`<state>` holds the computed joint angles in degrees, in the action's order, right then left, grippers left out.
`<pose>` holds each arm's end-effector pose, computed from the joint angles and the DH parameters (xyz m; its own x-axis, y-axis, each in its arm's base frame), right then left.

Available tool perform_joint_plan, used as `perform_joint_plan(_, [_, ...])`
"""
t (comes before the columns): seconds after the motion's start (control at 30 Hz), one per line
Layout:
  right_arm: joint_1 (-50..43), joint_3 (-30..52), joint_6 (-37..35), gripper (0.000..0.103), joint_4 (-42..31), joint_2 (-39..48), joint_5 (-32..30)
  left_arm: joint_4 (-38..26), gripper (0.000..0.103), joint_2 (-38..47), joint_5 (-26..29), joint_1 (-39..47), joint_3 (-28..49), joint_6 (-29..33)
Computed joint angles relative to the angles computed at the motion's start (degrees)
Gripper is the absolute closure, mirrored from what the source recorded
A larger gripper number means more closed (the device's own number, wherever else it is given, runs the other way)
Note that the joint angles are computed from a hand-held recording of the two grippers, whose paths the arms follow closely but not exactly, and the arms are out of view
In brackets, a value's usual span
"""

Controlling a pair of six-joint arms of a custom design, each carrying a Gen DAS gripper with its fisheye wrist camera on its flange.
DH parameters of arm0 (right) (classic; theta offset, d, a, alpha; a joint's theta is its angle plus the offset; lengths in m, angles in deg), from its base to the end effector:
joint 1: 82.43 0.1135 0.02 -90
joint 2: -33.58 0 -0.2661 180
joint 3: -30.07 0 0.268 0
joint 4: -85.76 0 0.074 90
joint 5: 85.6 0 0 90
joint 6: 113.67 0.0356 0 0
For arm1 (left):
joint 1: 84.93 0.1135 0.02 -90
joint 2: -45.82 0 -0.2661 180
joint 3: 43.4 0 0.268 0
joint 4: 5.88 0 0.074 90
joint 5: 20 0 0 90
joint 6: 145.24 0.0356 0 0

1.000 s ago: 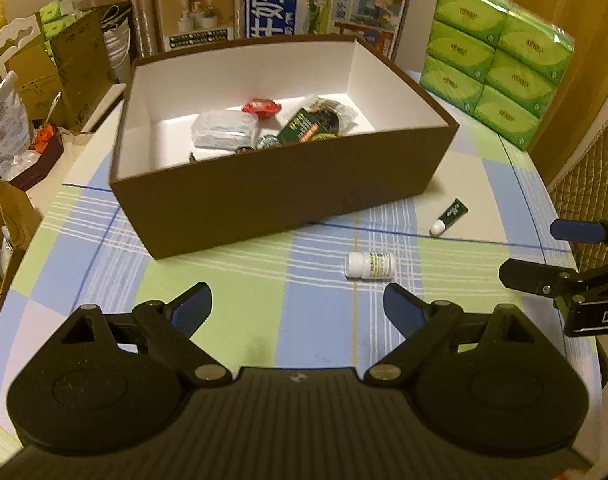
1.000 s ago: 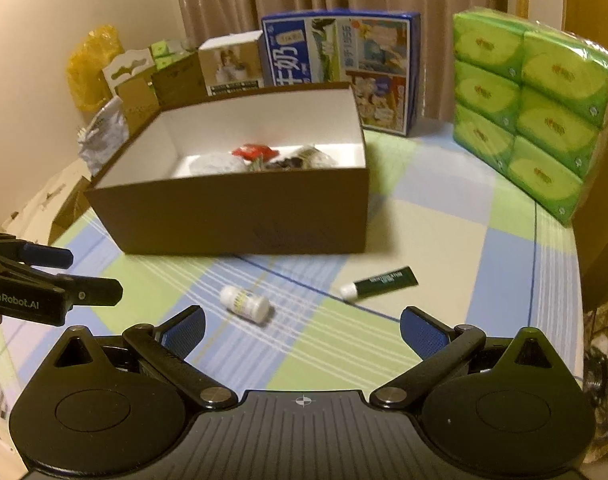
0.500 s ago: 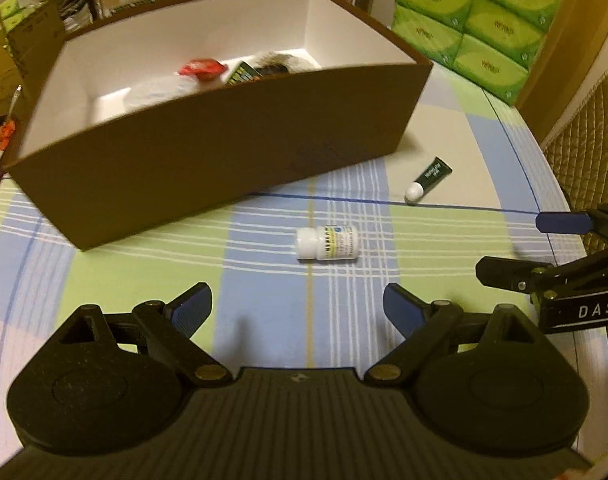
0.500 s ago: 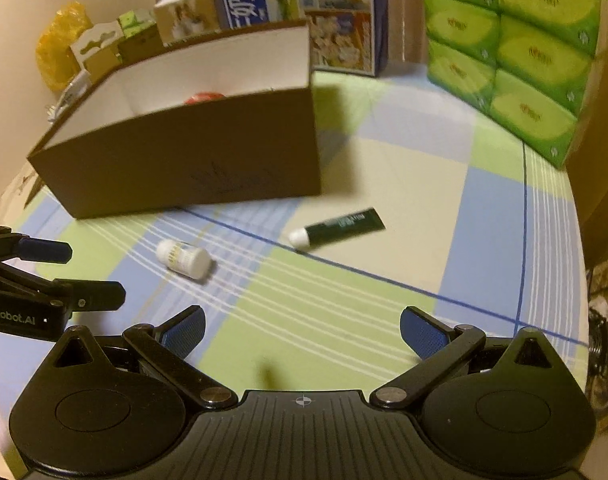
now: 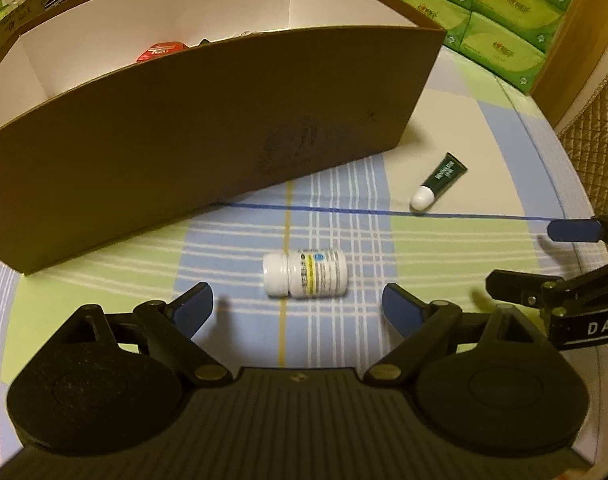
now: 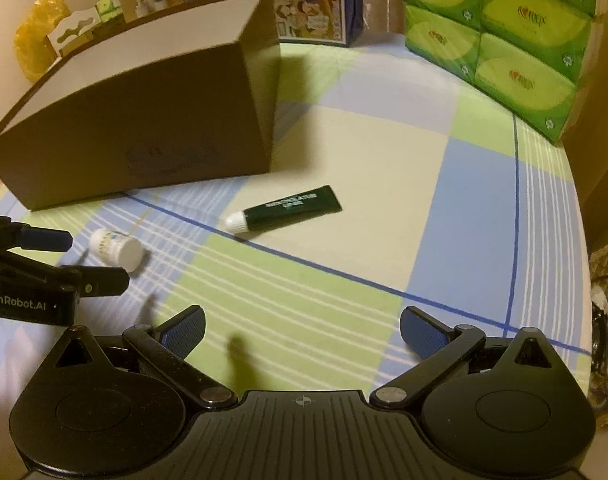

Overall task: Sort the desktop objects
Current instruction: 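Grasp the white pill bottle with the left tool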

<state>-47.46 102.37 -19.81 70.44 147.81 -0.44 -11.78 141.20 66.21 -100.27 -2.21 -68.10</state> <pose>0.3161 0.2247 0.0850 -0.7286 -0.4277 -0.5350 -0.5607 0.8210 0.1072 0.2479 -0.0656 0.0662 -0.8666 0.0074 -0.4989 0.0403 0.9977 -0.0551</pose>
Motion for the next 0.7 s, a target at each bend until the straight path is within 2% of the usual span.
perform_joint_plan(0.23, [-1.1,1.7,-2.0,0.002,1.6,2.5,-1.9,3.7,0.030,6.2,-0.5,0.4,2.5,2.3])
perform_joint_plan(0.33, [-1.4,2.3,-3.4,0.002,3.1,3.3,-3.5,5.6,0.041,6.3,-1.2,0.5,1.8,4.2])
perform_joint_plan(0.4, [-1.7,2.9,-4.9,0.002,4.4,4.3,-4.9,6.2,0.055,5.9,-1.1,1.1,1.3,4.5])
perform_joint_plan(0.47, [-2.0,4.2,-6.8,0.002,5.5,5.9,-6.3,6.4,0.060,5.4,-0.7,2.2,0.9,5.4])
perform_joint_plan(0.7, [-2.6,11.5,-13.8,0.002,5.5,12.6,-9.3,5.2,0.060,4.0,-0.8,6.8,0.0,6.7])
